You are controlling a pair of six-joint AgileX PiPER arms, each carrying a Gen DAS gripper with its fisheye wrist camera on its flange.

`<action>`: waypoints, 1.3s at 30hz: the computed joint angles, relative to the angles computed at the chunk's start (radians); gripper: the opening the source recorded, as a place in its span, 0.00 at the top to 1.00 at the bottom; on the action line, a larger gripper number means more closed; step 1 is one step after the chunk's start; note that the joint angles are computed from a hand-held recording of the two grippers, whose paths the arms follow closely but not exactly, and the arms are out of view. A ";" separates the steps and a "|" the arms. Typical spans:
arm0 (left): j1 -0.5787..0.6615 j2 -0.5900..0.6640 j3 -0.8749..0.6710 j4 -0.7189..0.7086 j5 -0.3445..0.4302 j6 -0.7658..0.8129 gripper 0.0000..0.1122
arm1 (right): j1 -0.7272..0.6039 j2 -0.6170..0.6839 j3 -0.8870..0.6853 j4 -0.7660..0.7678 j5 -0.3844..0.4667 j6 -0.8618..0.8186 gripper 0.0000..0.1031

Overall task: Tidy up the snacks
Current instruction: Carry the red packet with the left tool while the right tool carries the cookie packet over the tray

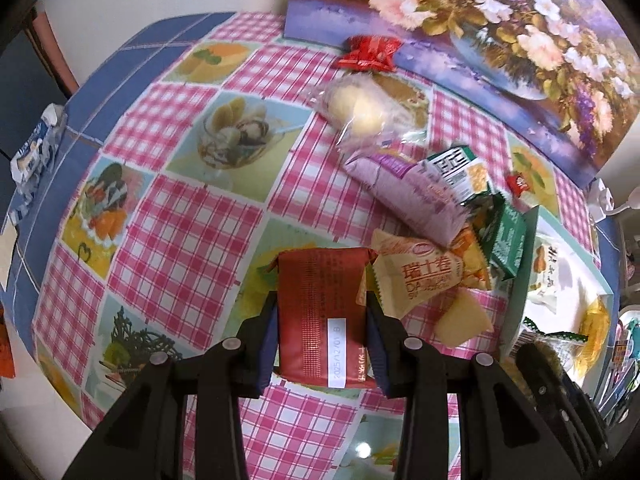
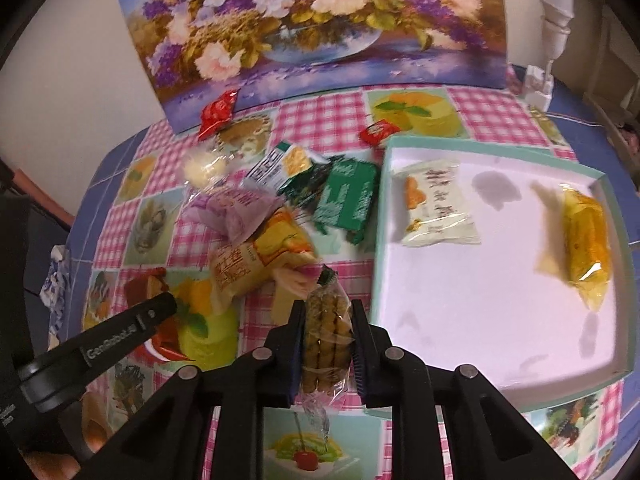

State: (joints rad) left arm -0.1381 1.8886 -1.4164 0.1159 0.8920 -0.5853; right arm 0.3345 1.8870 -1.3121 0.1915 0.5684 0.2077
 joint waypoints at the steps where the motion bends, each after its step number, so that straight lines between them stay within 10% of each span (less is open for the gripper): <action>1: -0.010 -0.002 -0.006 0.008 0.003 -0.003 0.63 | -0.001 -0.008 0.005 -0.020 -0.003 0.021 0.79; 39: -0.484 0.290 -0.444 0.060 0.120 0.105 0.63 | -0.452 -0.097 0.142 -0.445 0.026 0.445 0.78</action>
